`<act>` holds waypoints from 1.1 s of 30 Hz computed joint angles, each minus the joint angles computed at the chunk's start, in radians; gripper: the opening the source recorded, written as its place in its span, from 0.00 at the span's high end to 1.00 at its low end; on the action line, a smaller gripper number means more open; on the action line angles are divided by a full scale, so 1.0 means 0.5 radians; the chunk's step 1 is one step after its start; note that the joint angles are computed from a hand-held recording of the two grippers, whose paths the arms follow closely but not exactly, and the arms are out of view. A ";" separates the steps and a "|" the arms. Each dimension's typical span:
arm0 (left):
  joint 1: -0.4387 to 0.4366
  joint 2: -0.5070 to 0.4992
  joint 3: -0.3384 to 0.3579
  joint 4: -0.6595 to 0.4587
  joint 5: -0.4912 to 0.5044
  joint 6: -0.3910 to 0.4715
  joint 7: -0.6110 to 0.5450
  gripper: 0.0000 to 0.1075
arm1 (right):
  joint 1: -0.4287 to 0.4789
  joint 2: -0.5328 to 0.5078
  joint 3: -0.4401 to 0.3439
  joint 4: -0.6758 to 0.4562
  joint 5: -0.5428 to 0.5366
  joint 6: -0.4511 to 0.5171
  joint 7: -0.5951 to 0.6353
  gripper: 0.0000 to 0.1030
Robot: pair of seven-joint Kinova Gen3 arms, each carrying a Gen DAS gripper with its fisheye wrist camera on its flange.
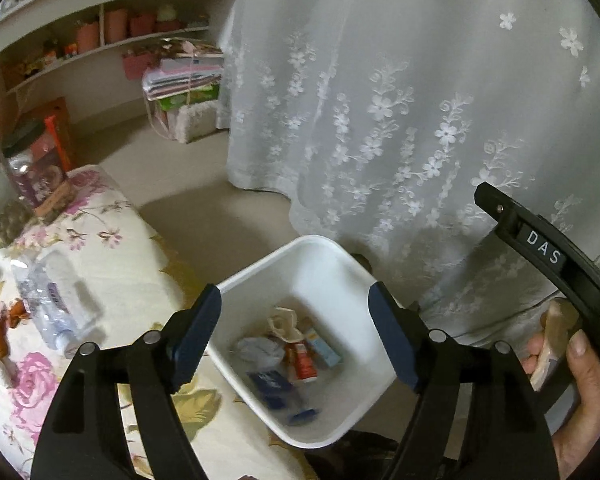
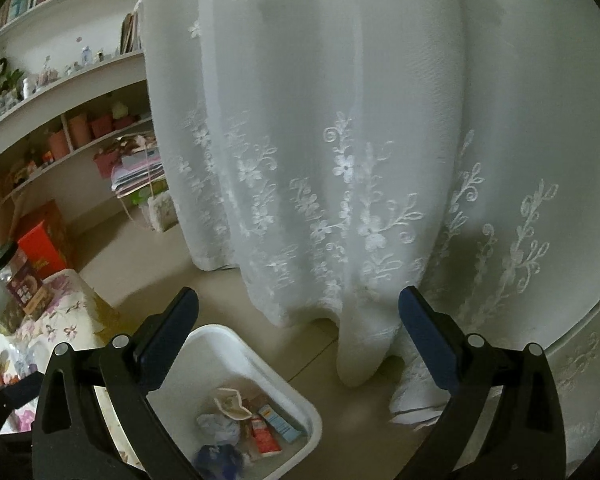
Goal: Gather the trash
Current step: 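Move both grippers back over the table toward the remaining trash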
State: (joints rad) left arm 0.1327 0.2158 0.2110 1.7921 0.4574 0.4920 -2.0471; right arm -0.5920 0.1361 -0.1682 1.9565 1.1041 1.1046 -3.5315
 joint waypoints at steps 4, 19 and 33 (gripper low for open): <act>0.048 -0.066 -0.078 0.071 -0.142 -0.125 0.129 0.29 | -0.041 0.051 -0.013 -0.072 0.002 0.036 0.048 0.07; -0.078 -0.166 -0.270 0.205 -0.610 -0.436 0.582 0.20 | -0.313 0.377 0.067 -0.491 0.036 0.085 0.381 0.07; -0.370 -0.101 -0.378 0.199 -0.692 -0.403 0.517 0.19 | -0.512 0.668 0.227 -0.932 -0.142 -0.191 0.768 0.07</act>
State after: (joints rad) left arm -0.0523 0.1653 0.0219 1.8916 0.1113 0.2906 -1.7884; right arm -0.8482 0.4702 -0.0545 1.4907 1.0330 1.0089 -3.1473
